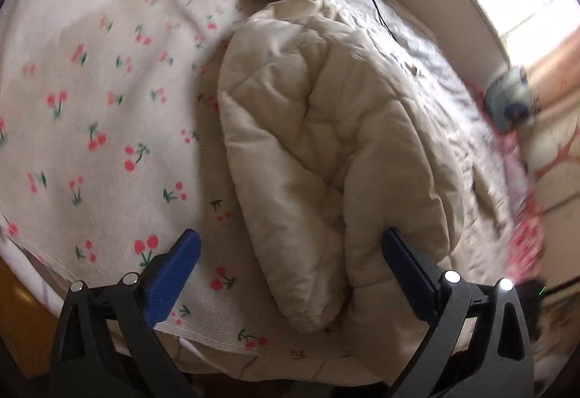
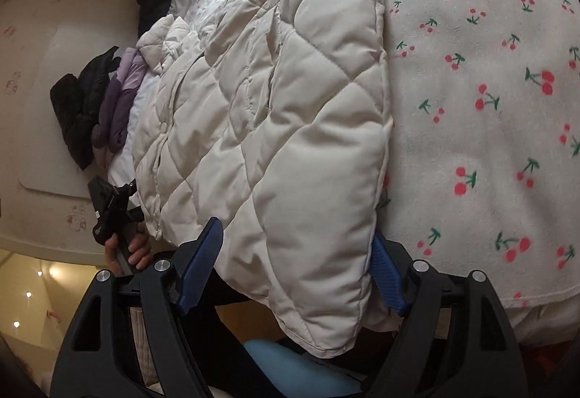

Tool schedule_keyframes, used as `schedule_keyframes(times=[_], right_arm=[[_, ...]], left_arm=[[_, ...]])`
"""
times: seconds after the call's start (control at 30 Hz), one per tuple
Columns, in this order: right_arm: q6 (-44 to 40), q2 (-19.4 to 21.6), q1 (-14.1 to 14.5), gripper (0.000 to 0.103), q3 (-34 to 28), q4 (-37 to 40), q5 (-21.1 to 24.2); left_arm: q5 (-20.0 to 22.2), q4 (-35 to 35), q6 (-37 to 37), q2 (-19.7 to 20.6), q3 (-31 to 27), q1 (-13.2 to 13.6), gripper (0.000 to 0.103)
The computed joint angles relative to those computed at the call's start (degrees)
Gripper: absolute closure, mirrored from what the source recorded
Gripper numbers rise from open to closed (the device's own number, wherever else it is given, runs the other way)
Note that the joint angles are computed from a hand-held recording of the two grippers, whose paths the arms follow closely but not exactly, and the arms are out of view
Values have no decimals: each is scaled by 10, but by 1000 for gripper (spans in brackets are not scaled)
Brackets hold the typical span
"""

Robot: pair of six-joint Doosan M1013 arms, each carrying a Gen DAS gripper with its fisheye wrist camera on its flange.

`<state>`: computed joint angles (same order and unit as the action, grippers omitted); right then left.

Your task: Fold large clothes

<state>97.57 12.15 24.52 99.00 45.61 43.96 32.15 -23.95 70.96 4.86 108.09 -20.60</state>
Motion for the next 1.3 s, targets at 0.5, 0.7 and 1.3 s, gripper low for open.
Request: schedule_keyframes(times=[0.5, 0.7, 1.3], right_arm=[[-156, -44, 2, 89, 43, 179, -153], [-185, -74, -18, 89, 24, 186, -179], [197, -77, 34, 42, -32, -352, -29]], left_arm=[[7, -169, 97, -13, 22, 25, 93], [35, -75, 106, -62, -10, 60, 94], [61, 228, 54, -105, -18, 35, 42]])
